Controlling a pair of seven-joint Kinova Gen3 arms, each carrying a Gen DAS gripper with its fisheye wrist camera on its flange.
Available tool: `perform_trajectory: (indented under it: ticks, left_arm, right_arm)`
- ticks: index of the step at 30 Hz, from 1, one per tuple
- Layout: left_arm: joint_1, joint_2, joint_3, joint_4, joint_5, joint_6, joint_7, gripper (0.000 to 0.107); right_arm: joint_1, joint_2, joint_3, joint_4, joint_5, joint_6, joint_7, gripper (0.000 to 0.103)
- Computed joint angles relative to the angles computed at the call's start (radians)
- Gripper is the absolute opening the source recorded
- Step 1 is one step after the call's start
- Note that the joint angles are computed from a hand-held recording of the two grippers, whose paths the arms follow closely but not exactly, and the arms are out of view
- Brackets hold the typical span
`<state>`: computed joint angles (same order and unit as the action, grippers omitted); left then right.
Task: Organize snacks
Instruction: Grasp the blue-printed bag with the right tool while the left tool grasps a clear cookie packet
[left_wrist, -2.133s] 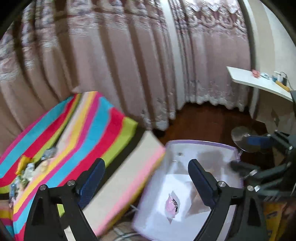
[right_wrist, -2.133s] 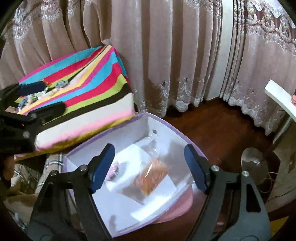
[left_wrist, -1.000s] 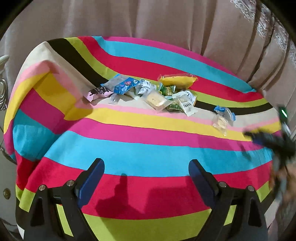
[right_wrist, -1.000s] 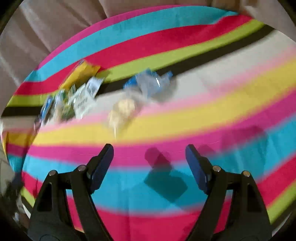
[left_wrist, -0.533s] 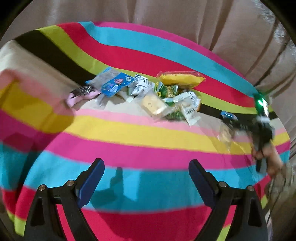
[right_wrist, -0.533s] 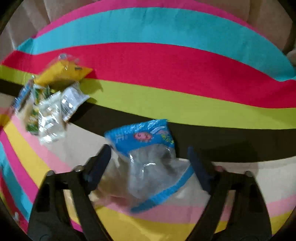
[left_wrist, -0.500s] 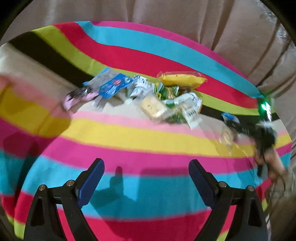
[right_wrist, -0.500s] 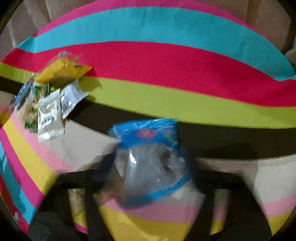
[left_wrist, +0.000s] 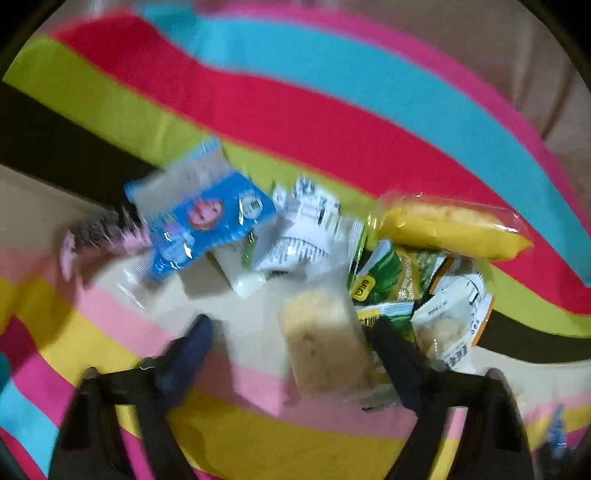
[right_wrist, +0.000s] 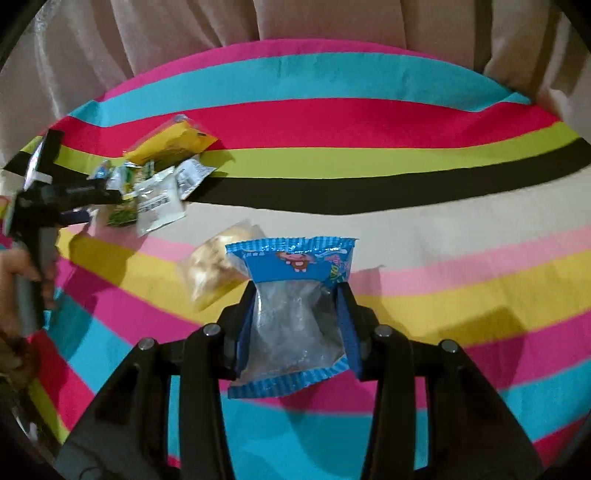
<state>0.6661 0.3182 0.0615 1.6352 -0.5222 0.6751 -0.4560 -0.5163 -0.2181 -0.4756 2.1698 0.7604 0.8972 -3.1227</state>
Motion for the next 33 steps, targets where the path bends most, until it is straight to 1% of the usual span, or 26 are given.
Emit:
perform_trajectory:
  ticks: [1,3,5,6,8,9,11,12,13,14,15,16,17,18,19,20,21,22,23,24,26,27,28,30,31,33]
  left_arm:
    - [0.023,-0.010,-0.016,0.025,-0.024,0.003,0.033,0.035]
    - [0.014,-0.069,0.002,0.098,-0.024,-0.038,0.051,0.035]
    - [-0.048,-0.141,0.069,0.169,0.029,-0.054,0.003,0.035]
    - [-0.059,-0.187,0.096,0.212,0.042,-0.050,-0.015,0.035]
    - [-0.026,-0.270,0.111,0.285,0.046,-0.020,-0.038,0.035]
    - [-0.017,-0.303,0.112,0.312,0.071,-0.018,-0.066,0.035]
    - [0.015,-0.376,0.085,0.381,0.151,-0.044,-0.147,0.035]
    - [0.018,-0.404,0.095,0.404,0.174,-0.043,-0.179,0.036]
    - [0.008,-0.419,0.123,0.412,0.181,-0.028,-0.194,0.037]
    - [-0.021,-0.433,0.168,0.419,0.171,-0.012,-0.199,0.038]
    - [-0.047,-0.438,0.215,0.416,0.145,0.021,-0.188,0.050]
    - [-0.073,-0.432,0.261,0.411,0.113,0.046,-0.160,0.067]
    - [-0.094,-0.433,0.289,0.416,0.095,0.055,-0.145,0.075]
    - [-0.110,-0.445,0.298,0.425,0.095,0.048,-0.146,0.081]
    - [-0.126,-0.450,0.309,0.433,0.104,0.036,-0.153,0.081]
    - [-0.128,-0.447,0.302,0.428,0.128,0.042,-0.176,0.081]
    - [-0.111,-0.459,0.283,0.442,0.137,0.038,-0.183,0.081]
    - [-0.109,-0.468,0.282,0.456,0.131,0.023,-0.175,0.081]
    - [-0.117,-0.468,0.299,0.461,0.108,0.016,-0.157,0.081]
    - [-0.138,-0.450,0.335,0.456,0.069,0.025,-0.133,0.081]
    - [-0.188,-0.415,0.408,0.464,-0.004,0.024,-0.055,0.078]
    - [-0.188,-0.423,0.417,0.465,-0.022,0.027,-0.033,0.049]
    - [-0.170,-0.428,0.408,0.462,-0.025,0.043,-0.025,0.036]
    - [-0.126,-0.452,0.367,0.470,0.019,0.034,-0.041,0.035]
    - [-0.126,-0.479,0.372,0.480,0.033,0.034,-0.052,0.035]
    - [-0.139,-0.562,0.438,0.488,0.017,0.074,-0.026,0.035]
  right_arm:
    - [-0.010,-0.017,-0.016,0.000,-0.013,0.014,-0.012,0.045]
    - [-0.023,-0.039,-0.078,-0.007,-0.024,0.062,-0.065,0.045]
    - [-0.043,-0.066,-0.133,-0.020,-0.055,0.108,-0.107,0.045]
    - [-0.050,-0.075,-0.154,-0.023,-0.070,0.118,-0.122,0.045]
    - [-0.062,-0.081,-0.228,-0.039,-0.100,0.160,-0.177,0.045]
    - [-0.071,-0.082,-0.252,-0.045,-0.113,0.171,-0.191,0.045]
    - [-0.083,-0.077,-0.310,-0.060,-0.143,0.196,-0.243,0.045]
    - [-0.087,-0.076,-0.333,-0.065,-0.152,0.206,-0.272,0.045]
    - [-0.093,-0.074,-0.359,-0.072,-0.162,0.214,-0.302,0.045]
    - [-0.096,-0.063,-0.402,-0.085,-0.163,0.240,-0.339,0.045]
    - [-0.097,-0.044,-0.440,-0.100,-0.156,0.270,-0.373,0.045]
    - [-0.104,-0.023,-0.480,-0.117,-0.150,0.301,-0.413,0.046]
    - [-0.111,-0.003,-0.502,-0.122,-0.136,0.315,-0.449,0.046]
    - [-0.124,0.009,-0.524,-0.130,-0.131,0.335,-0.480,0.046]
    - [-0.134,0.029,-0.548,-0.140,-0.120,0.361,-0.510,0.046]
    - [-0.144,0.062,-0.581,-0.159,-0.105,0.401,-0.540,0.046]
    - [-0.159,0.077,-0.596,-0.171,-0.101,0.430,-0.558,0.046]
    - [-0.173,0.097,-0.611,-0.184,-0.089,0.460,-0.576,0.046]
    - [-0.190,0.121,-0.630,-0.199,-0.074,0.494,-0.599,0.046]
    - [-0.206,0.136,-0.636,-0.209,-0.065,0.516,-0.612,0.046]
    - [-0.243,0.175,-0.647,-0.235,-0.047,0.571,-0.637,0.046]
    - [-0.261,0.189,-0.645,-0.247,-0.042,0.591,-0.643,0.046]
    - [-0.281,0.204,-0.645,-0.263,-0.035,0.616,-0.652,0.046]
    - [-0.351,0.250,-0.645,-0.301,-0.007,0.697,-0.690,0.046]
    - [-0.397,0.271,-0.634,-0.320,0.008,0.738,-0.708,0.046]
    - [-0.490,0.309,-0.610,-0.360,0.037,0.819,-0.749,0.046]
